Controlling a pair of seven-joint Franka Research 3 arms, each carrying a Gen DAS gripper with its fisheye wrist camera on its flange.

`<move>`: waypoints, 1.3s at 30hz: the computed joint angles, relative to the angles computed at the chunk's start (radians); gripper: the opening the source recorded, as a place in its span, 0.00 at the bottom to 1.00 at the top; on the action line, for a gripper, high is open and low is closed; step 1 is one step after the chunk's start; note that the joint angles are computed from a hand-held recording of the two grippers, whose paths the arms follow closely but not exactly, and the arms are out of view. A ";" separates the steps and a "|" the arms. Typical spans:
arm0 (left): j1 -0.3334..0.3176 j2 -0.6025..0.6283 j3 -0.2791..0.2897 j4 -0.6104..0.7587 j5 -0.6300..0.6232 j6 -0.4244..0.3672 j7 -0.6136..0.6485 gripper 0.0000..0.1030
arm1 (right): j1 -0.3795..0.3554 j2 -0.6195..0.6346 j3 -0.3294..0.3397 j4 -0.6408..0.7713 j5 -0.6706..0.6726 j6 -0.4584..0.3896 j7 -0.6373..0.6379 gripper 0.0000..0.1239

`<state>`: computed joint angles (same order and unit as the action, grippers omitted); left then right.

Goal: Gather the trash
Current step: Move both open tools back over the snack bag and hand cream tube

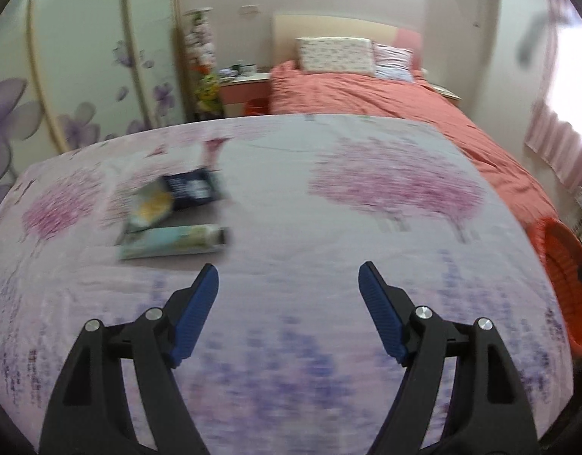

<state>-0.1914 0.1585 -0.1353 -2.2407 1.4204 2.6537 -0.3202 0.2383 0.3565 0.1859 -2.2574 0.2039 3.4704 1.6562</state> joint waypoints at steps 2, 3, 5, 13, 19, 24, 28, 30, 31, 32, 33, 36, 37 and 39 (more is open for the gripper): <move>0.018 -0.031 0.015 -0.043 0.014 0.006 -0.023 0.73 | 0.019 0.010 0.000 0.014 0.001 -0.017 -0.009 0.50; 0.026 -0.041 0.017 -0.057 0.019 0.004 -0.030 0.73 | 0.031 0.017 -0.002 0.024 0.003 -0.028 -0.015 0.50; 0.048 -0.061 0.023 -0.086 0.027 0.000 -0.044 0.73 | 0.052 0.025 -0.003 0.036 0.012 -0.043 -0.025 0.50; 0.123 -0.092 0.038 -0.142 0.042 -0.015 -0.087 0.73 | 0.154 0.052 -0.049 0.088 0.075 -0.104 -0.080 0.50; 0.172 -0.085 0.057 -0.148 0.025 -0.017 -0.081 0.73 | 0.196 0.070 -0.072 0.118 0.110 -0.129 -0.106 0.50; 0.206 -0.065 0.074 -0.140 -0.018 -0.017 -0.049 0.72 | 0.221 0.092 -0.085 0.149 0.128 -0.146 -0.117 0.50; 0.228 -0.032 0.088 -0.116 -0.061 0.029 0.003 0.72 | 0.214 0.097 -0.072 0.158 0.128 -0.156 -0.127 0.50; 0.231 -0.019 0.094 -0.106 -0.069 0.055 0.028 0.71 | 0.210 0.101 -0.065 0.161 0.127 -0.159 -0.130 0.51; 0.229 -0.017 0.096 -0.102 -0.058 0.063 0.023 0.69 | 0.209 0.102 -0.063 0.163 0.128 -0.160 -0.131 0.51; 0.227 -0.014 0.098 -0.100 -0.040 0.075 0.012 0.68 | 0.210 0.104 -0.063 0.165 0.128 -0.161 -0.132 0.51; 0.225 -0.012 0.099 -0.098 -0.027 0.083 0.011 0.67 | 0.209 0.106 -0.061 0.168 0.129 -0.162 -0.132 0.51; 0.224 -0.002 0.101 -0.089 0.010 0.132 -0.003 0.64 | 0.198 0.111 -0.047 0.175 0.128 -0.165 -0.133 0.52; 0.222 0.001 0.101 -0.087 0.019 0.144 -0.008 0.64 | 0.198 0.115 -0.044 0.179 0.128 -0.167 -0.133 0.52; 0.218 0.014 0.098 -0.074 0.043 0.184 -0.016 0.63 | 0.192 0.118 -0.036 0.182 0.127 -0.169 -0.134 0.52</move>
<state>0.0265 0.1727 -0.0372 -2.3149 1.4638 2.8375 -0.3363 0.4306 0.4740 0.1495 -2.0751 0.3305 3.3011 1.5223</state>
